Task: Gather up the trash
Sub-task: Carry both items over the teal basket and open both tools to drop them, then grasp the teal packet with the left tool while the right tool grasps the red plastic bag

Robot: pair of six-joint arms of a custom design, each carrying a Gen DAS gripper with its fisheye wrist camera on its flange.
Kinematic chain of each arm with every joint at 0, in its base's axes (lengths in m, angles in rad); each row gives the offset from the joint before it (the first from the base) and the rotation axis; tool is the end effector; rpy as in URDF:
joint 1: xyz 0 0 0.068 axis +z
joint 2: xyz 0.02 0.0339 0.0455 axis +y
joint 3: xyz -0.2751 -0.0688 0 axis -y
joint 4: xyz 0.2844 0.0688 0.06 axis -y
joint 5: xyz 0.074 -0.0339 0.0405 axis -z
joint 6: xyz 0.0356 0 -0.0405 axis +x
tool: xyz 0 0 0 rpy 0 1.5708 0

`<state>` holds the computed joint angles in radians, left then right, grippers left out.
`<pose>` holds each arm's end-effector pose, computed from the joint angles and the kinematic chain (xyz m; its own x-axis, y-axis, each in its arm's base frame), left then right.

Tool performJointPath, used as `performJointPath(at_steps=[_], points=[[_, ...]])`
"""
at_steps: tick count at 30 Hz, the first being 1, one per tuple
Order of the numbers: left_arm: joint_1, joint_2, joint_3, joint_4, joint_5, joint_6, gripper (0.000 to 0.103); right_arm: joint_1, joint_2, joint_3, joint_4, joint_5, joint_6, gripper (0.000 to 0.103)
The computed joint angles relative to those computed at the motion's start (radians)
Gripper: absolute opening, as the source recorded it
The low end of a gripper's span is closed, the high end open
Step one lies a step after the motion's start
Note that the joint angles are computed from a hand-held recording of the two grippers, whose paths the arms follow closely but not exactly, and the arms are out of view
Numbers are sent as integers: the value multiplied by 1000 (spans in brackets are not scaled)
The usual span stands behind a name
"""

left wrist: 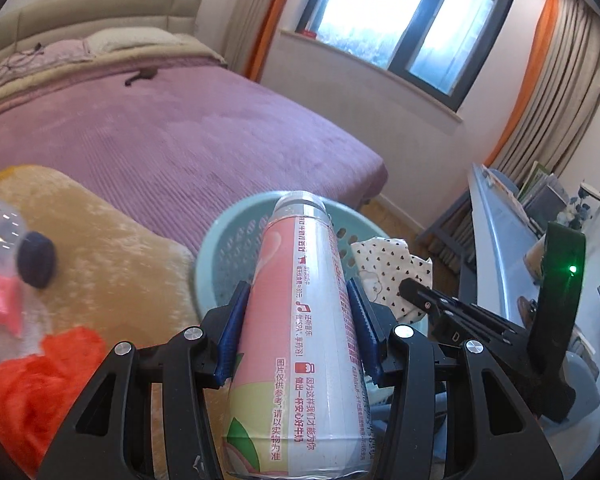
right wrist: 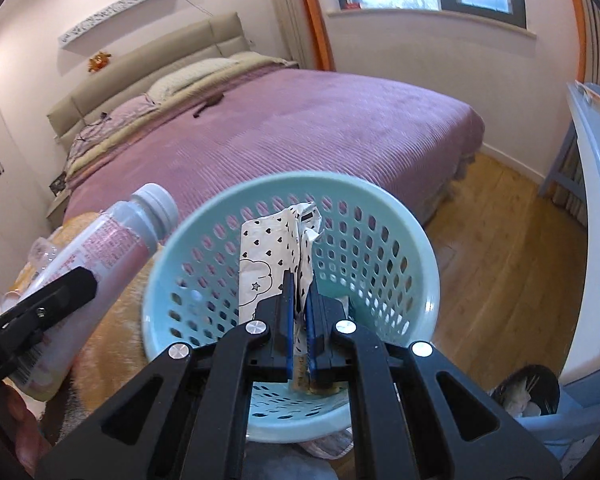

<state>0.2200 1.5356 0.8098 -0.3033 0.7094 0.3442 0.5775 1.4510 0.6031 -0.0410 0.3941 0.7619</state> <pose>0.3124 0.0461 0.1580 -0.7324 0.0986 -0.6737 0.4348 0.8291 -0.3514 0.2484 0.1456 0.1301 -0.6786 0.3186 -0.6618 0.2310 0.9479 0.2194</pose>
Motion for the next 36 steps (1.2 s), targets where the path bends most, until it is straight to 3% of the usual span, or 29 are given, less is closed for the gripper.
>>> performJointPath(at_steps=[2,6,11,13,15,23,27,32,36], points=[[-10,17,-7,20,0,-1,47,-8,19,-7,10,-3,9,4],[-1,0,-25,26,16,-1,65,-44,49,-14,33,-60,22,8],[67,-48,-47,-15,63,51,71,-47,41,-36,48,-80,39,18],[84,-76,-56,-29,76,64,71,-28,17,-46,46,-62,45,30],[120,-105,-67,-58,107,90,71,-13,-1,-43,33,-45,43,34],[261,-195,-62,-200,215,179,71,116,-91,1,-47,40,40,34],[404,-201,-22,-351,290,319,71,198,-123,38,-83,101,43,47],[640,-136,69,-585,375,558,76,300,-97,108,-83,144,15,49],[787,-69,133,-689,380,699,77,367,-38,170,-56,153,-18,53]])
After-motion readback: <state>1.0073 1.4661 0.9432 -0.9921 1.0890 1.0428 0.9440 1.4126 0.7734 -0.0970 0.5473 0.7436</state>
